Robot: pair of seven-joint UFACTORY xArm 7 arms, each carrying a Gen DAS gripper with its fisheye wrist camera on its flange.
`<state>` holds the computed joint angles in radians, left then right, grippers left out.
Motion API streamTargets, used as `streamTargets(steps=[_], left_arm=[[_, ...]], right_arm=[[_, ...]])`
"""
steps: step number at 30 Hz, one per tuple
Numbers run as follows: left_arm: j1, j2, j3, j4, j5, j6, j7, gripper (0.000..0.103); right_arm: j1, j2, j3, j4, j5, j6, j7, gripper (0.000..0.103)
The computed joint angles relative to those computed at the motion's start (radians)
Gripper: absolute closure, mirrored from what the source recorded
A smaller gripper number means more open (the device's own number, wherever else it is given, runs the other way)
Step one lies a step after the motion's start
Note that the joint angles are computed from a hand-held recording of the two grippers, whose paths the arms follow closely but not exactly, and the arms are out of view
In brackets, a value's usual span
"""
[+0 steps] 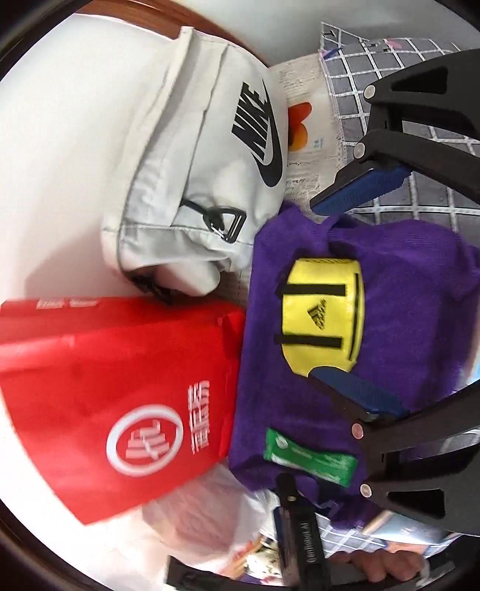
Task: Organize soft objects
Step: 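Open both tools to release the packet and pouch on the towel, then grasp the white tissues with the left tool while the right tool grasps the tomato snack packet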
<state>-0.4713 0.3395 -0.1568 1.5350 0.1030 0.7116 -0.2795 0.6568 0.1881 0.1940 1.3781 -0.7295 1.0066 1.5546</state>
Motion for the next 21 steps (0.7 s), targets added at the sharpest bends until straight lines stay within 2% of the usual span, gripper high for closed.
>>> streamTargets(steps=[2, 6, 9, 10, 11, 13, 15, 21], left_arm=[[0.013, -0.071, -0.009, -0.083, -0.015, -0.043, 0.022, 0.031], [0.043, -0.214, -0.005, -0.243, -0.008, -0.093, 0.04, 0.031], [0.08, -0.335, -0.014, -0.369, -0.092, -0.104, 0.115, 0.031], [0.087, -0.378, -0.014, -0.415, -0.096, -0.116, 0.112, 0.031], [0.096, -0.41, -0.016, -0.456, -0.066, -0.135, 0.081, 0.031], [0.111, -0.492, -0.023, -0.528, -0.027, -0.145, 0.045, 0.031], [0.105, -0.561, -0.006, -0.583, -0.099, -0.129, 0.104, 0.031], [0.093, -0.738, 0.015, -0.743, -0.224, -0.117, 0.179, 0.031]], right_arm=[[0.012, -0.027, 0.01, -0.015, -0.012, -0.008, 0.01, 0.02], [0.049, -0.095, 0.048, -0.063, -0.097, 0.021, 0.132, 0.02], [0.063, -0.131, 0.088, -0.091, -0.119, 0.033, 0.21, 0.02], [0.067, -0.135, 0.1, -0.094, -0.116, 0.038, 0.219, 0.02], [0.075, -0.132, 0.115, -0.087, -0.104, 0.061, 0.215, 0.02], [0.112, -0.102, 0.145, -0.038, -0.094, 0.169, 0.221, 0.02], [0.157, -0.072, 0.161, -0.004, -0.1, 0.231, 0.232, 0.02], [0.249, -0.062, 0.175, -0.011, -0.094, 0.218, 0.356, 0.02]])
